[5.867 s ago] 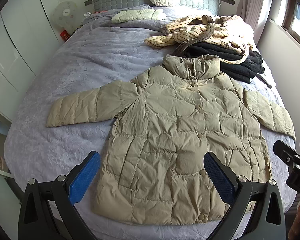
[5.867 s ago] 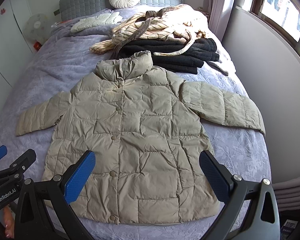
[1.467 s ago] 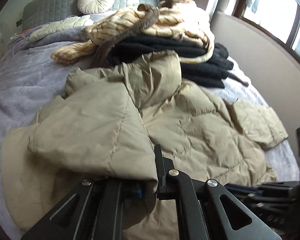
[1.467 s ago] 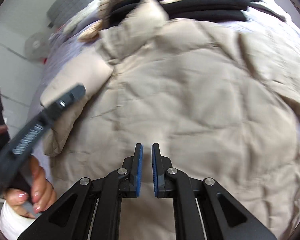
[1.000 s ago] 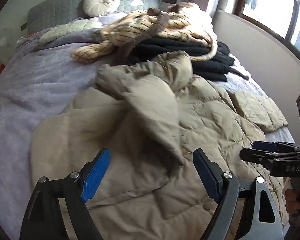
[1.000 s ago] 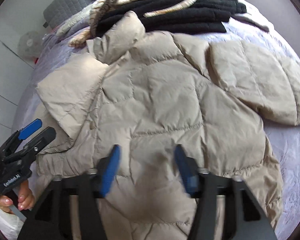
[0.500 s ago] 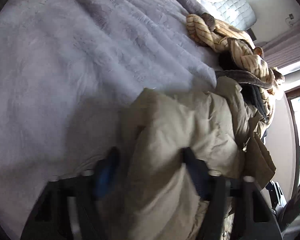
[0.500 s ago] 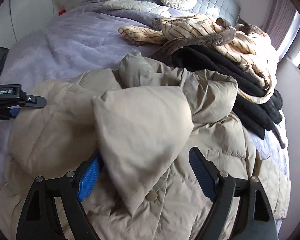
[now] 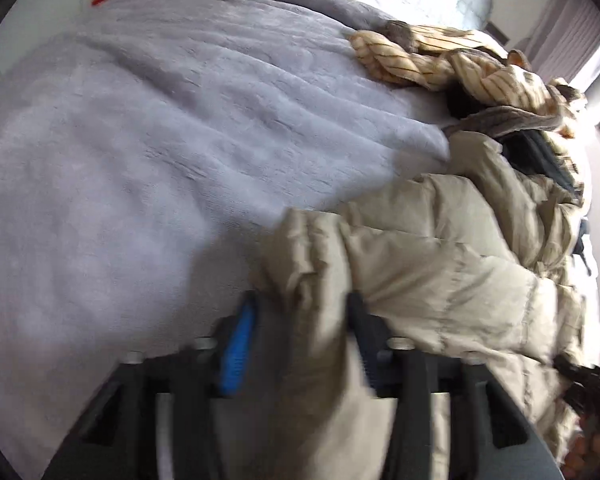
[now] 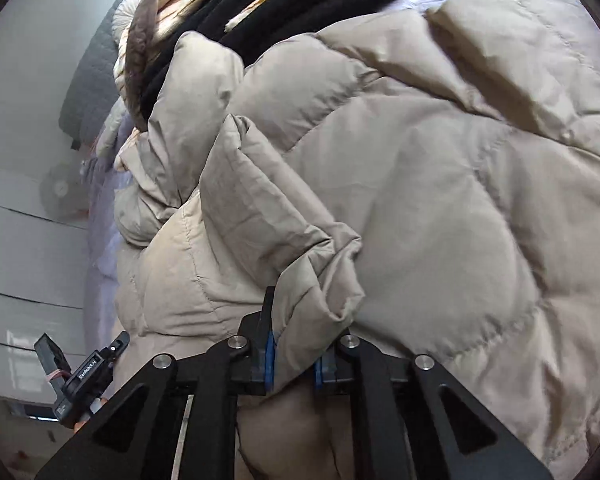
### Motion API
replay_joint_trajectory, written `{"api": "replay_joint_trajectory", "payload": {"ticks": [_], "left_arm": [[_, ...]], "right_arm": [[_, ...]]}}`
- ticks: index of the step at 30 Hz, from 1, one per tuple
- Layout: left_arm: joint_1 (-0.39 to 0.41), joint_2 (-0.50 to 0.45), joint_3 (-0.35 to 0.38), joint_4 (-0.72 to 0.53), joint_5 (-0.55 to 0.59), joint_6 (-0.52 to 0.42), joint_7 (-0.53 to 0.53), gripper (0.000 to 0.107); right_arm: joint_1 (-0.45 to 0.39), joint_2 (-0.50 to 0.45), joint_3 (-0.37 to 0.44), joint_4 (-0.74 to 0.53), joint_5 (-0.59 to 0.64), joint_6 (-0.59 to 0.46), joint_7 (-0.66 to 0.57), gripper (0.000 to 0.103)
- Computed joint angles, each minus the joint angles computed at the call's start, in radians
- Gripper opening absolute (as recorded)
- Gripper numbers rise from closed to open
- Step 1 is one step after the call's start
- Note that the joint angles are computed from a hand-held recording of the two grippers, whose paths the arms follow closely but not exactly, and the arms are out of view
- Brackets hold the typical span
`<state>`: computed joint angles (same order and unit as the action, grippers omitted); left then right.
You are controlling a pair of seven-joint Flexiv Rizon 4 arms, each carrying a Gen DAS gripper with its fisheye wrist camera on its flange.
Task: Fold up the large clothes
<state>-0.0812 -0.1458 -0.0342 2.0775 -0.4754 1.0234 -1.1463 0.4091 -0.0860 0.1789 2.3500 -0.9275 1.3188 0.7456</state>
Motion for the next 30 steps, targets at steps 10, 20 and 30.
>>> {"api": "replay_joint_trajectory", "payload": {"ticks": [10, 20, 30], "left_arm": [[-0.014, 0.175, 0.037, 0.092, 0.001, -0.030, 0.111, 0.064], [-0.025, 0.101, 0.033, 0.118, 0.239, 0.053, -0.119, 0.080], [-0.060, 0.235, 0.013, 0.073, 0.433, -0.105, -0.235, 0.080]], "right_arm": [[0.064, 0.039, 0.089, -0.152, 0.183, -0.370, -0.427, 0.021], [0.087, -0.022, 0.059, -0.157, 0.323, -0.397, -0.588, 0.018], [0.043, 0.199, 0.139, 0.016, 0.440, -0.298, -0.448, 0.045]]}}
